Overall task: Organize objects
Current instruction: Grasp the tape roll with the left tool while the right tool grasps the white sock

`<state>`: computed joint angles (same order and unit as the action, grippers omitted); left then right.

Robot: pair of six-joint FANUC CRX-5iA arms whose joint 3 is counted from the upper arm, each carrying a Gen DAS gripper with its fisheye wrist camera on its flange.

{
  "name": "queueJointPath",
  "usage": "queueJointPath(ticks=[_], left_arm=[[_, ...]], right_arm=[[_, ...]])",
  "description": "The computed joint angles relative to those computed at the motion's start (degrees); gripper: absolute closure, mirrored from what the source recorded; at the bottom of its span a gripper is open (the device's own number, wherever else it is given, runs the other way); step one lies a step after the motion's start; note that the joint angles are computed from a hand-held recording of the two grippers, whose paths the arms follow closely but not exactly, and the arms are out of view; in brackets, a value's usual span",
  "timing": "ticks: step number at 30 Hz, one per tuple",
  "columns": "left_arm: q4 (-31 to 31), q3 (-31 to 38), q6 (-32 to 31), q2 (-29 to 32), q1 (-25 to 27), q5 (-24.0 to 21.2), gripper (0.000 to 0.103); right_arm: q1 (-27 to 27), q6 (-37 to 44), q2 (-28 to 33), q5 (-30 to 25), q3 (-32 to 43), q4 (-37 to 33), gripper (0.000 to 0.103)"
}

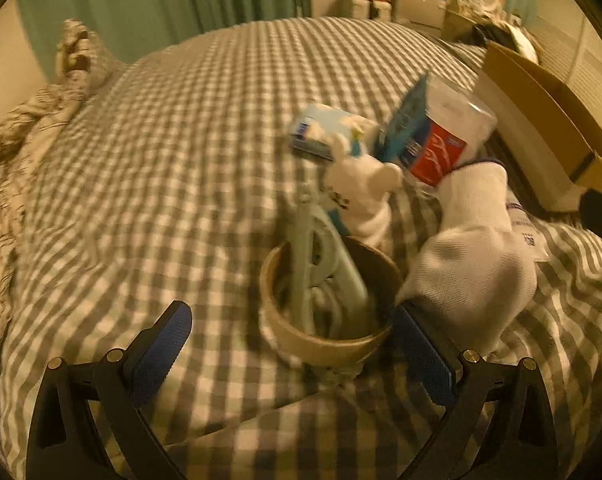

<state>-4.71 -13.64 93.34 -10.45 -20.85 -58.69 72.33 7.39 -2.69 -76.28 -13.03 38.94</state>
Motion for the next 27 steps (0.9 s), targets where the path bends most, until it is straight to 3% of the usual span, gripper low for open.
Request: queueJointPath(ticks=[8, 11, 14, 18, 21, 24, 27], left_arm=[[8.6, -1.7, -7.8, 2.4, 3.4, -1.7, 0.0], [9.2, -2.5, -9.5, 1.7, 4.1, -3.9, 0.01], [9.8, -3.6, -9.8, 0.1, 4.7, -3.4, 0.011], [9.3, -2.0, -10.1, 3.0, 3.4, -4.2, 0.012], [11.2, -1.3, -11.5, 5.2, 3.6, -5.3, 0.02], [15.4, -4.2, -13.5, 2.8, 6.0, -3.8, 0.022], [19.7, -8.7, -15.7, -3.3, 9.0, -0.3, 0.023]], right_arm=[[-1.0, 1.1, 1.0, 0.1, 1.1, -2.1, 0.0], [-0.7, 1.3, 1.3, -0.5, 1.4, -2.0, 0.0], [-0.5, 1.6, 1.3, -0.5, 1.5, -1.8, 0.0], [-0.8, 2.5, 2.0, -0.7, 2.2, -2.2, 0.0], [-0.6, 2.6, 2.1, -0.8, 2.2, -2.1, 0.0], [-0.3, 2.9, 2.5, -1.1, 2.7, -2.2, 0.0], [0.3, 2.7, 2.3, 0.4, 3.0, -2.1, 0.0]])
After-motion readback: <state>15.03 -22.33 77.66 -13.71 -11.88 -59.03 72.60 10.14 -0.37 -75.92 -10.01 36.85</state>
